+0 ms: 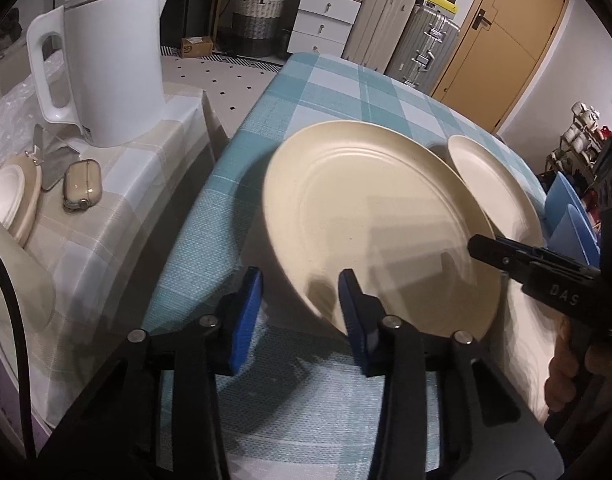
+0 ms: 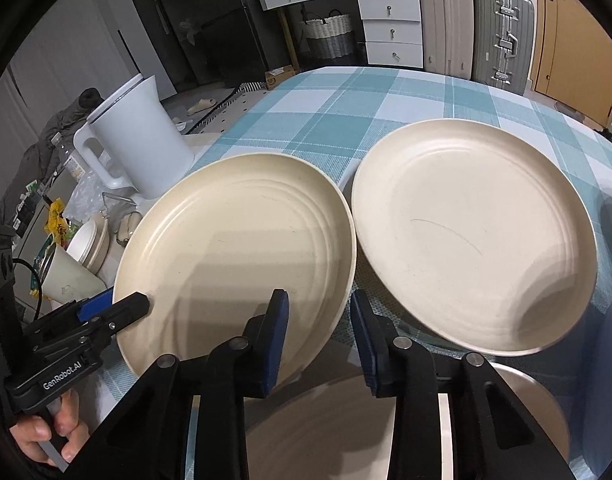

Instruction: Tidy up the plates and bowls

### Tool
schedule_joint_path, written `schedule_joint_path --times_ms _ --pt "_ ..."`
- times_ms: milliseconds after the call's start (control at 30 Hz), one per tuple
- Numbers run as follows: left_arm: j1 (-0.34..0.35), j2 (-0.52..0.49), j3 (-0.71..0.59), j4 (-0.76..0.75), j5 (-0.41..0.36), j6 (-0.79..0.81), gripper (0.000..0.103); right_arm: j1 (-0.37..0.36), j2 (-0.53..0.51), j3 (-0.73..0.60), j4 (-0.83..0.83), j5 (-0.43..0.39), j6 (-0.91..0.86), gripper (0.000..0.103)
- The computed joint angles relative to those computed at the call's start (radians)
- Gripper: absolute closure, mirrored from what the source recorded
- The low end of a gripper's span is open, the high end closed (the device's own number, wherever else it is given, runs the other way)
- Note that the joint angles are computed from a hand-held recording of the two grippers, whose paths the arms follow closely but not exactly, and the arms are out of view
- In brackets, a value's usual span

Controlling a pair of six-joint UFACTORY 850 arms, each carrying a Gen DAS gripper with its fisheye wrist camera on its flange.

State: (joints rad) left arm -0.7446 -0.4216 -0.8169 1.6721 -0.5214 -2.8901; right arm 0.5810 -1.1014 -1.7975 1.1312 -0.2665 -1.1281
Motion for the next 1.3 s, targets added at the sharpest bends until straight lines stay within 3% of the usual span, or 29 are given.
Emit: schedule_joint_path --times_ms 100,233,600,800,1300 --pt "0.000 -0.003 -0.001 0.039 0.002 -0.029 0.077 0.006 0.004 0.009 0.005 0.028 -0.009 0.079" --pt "-0.003 -0.008 -0.008 0.031 -0.006 -0.022 0.077 0.006 0.011 0.026 0.054 0.050 -0.053 0.087" --pt "-0.020 0.008 -0.003 -0.023 -0.047 0.028 0.078 0.014 0.034 0.062 0.162 0.078 -0.180 0.088" --pt "-0.039 0.040 0.008 -0.054 -0.082 0.060 0.078 0.018 0.069 0.107 0.328 0.093 -0.346 0.088" --pt "-0.107 0.084 -0.028 -0.129 -0.150 0.180 0.078 0.006 0.202 0.284 0.948 0.092 -0.943 0.088"
